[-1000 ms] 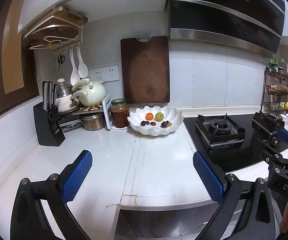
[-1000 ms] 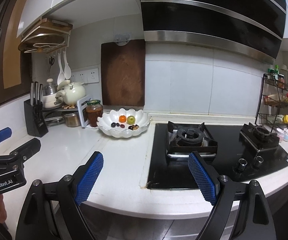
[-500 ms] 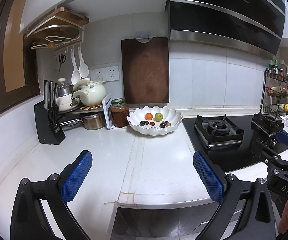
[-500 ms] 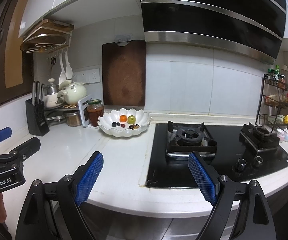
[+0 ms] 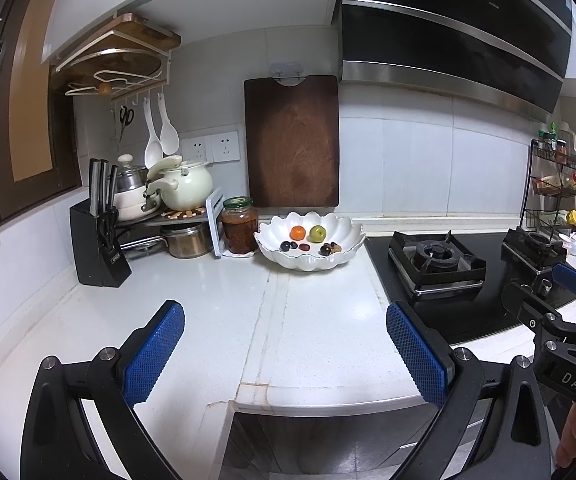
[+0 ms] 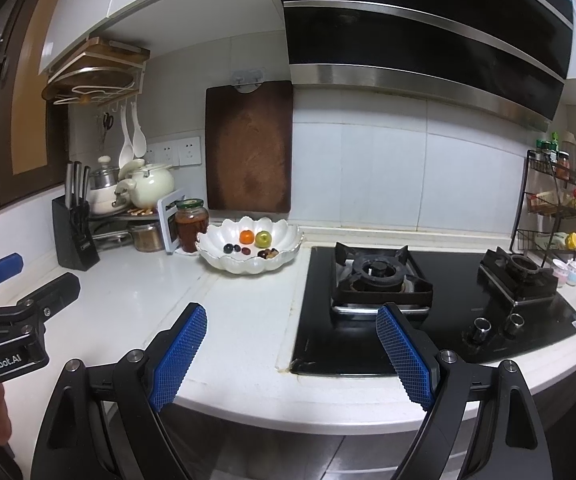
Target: Organize fruits
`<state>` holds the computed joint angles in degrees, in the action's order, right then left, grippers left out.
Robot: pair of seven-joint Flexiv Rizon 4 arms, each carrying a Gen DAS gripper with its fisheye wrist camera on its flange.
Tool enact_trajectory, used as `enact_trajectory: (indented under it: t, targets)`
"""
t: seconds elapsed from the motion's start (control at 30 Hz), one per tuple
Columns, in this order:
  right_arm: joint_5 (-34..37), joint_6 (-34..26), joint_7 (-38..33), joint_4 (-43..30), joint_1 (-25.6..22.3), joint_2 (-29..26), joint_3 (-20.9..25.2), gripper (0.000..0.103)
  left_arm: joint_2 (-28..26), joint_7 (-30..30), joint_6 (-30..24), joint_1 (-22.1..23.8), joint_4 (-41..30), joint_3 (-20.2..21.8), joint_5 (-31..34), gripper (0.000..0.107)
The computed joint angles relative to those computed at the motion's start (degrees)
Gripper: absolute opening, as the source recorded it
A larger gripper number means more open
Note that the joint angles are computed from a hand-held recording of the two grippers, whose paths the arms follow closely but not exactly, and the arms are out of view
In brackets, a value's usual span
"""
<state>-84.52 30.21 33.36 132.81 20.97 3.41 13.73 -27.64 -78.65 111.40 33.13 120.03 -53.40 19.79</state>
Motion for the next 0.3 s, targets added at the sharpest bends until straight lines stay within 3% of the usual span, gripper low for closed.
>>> enact_trajectory:
  t: [0.3]
  targets:
    - [0.2, -0.1, -0.4, 0.0, 0.0, 0.1, 0.1, 0.088, 1.3, -1.6, 0.3, -0.7, 0.7, 0.9, -0.2, 0.103]
